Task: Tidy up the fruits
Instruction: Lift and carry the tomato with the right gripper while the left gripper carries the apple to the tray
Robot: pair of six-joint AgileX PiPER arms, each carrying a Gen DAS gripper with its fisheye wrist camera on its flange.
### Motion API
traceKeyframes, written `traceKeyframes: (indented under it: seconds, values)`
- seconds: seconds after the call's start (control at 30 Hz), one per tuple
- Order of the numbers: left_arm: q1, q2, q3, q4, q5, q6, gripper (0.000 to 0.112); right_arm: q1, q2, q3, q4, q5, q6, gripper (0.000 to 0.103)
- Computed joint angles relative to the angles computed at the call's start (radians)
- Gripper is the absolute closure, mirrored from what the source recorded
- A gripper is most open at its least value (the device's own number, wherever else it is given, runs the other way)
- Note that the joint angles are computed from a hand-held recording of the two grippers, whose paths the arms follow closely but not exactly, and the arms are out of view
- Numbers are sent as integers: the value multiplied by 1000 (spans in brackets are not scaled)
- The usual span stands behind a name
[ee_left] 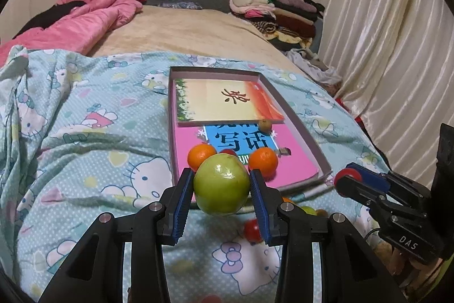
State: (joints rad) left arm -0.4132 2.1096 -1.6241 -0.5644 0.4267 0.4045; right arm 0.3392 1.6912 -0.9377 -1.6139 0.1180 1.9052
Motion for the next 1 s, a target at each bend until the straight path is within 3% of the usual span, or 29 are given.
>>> traceKeyframes:
  seconds: [0.37, 1.0]
  values:
    - [2, 71, -99, 37, 26, -48, 71, -35, 26, -54, -56, 10, 40, 73]
    - [-34, 203, -265, 173, 81, -149, 71, -71, 96, -136, 25, 13, -56, 73]
